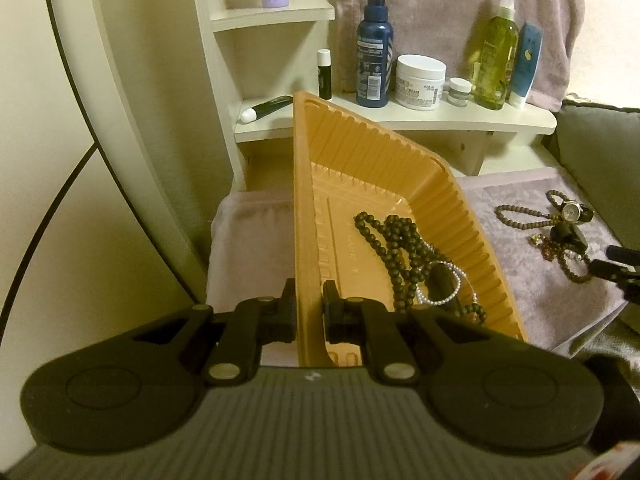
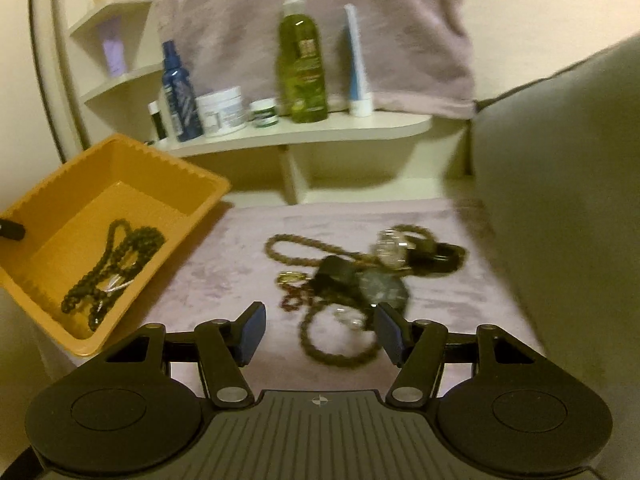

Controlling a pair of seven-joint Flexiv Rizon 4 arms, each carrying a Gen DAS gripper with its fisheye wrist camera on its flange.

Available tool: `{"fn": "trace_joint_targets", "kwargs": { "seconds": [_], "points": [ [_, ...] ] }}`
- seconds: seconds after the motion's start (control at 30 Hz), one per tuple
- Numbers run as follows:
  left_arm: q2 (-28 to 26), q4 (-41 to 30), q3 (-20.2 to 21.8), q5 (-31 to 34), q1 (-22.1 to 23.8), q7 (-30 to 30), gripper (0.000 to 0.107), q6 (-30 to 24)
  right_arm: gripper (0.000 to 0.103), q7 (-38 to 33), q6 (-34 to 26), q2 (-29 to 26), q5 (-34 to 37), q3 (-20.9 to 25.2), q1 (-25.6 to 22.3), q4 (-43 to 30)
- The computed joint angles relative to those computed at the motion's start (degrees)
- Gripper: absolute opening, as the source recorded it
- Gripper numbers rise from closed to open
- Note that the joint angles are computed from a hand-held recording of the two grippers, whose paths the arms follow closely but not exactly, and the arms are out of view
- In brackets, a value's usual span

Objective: Organize jewelry
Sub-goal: 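Move the right tool to the pile and grasp a small dark bead bracelet, then carry the bracelet into the orange tray and open the right tool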

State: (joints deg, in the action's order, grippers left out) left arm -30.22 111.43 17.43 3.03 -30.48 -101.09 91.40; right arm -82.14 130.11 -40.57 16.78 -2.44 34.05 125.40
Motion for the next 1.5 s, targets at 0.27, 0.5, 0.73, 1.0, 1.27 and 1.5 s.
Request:
{"fn": "trace_joint_targets", "kwargs": {
  "seconds": [0.27,0.5,0.73,1.0,1.27,1.5],
  "points": [
    [0.18,-0.22,-0.08,0.48,0.17,-0.48,0.011,-0.84,0.039,-0.71,-6.34,-3.79,-1.85,-3.35,2.10,-6.46],
    [0.26,-0.44,-0.44,1.13,0.62,-1.00,0.011,-1.20,0.037,-1.49,-9.60,-6.10,0.32,-9.64,7.71,-9.49],
    [0.32,-0.31,-0.97,1.49,1.27,-1.13,0.011,-1.16,0.025,-2.48,-11.40,-7.19,2.33,-14.75,12.66,-9.48],
    [0.34,-0.25,-1.37,1.47,1.64,-1.01,0.011,-1.05,0.015,0.52,-14.48,-7.26,4.64,-19.32,17.34,-9.04],
    [0.36,-0.34,-1.33,1.41,1.58,-1.04,0.011,-1.22,0.015,0.61,-12.55,-9.03,2.72,-19.55,17.39,-9.56],
    [0.25,-0.59,-0.90,1.72,1.15,-1.77,0.011,-1.43,0.011,0.93,-12.56,-9.63,3.18,-19.85,17.58,-10.10]
  ]
}}
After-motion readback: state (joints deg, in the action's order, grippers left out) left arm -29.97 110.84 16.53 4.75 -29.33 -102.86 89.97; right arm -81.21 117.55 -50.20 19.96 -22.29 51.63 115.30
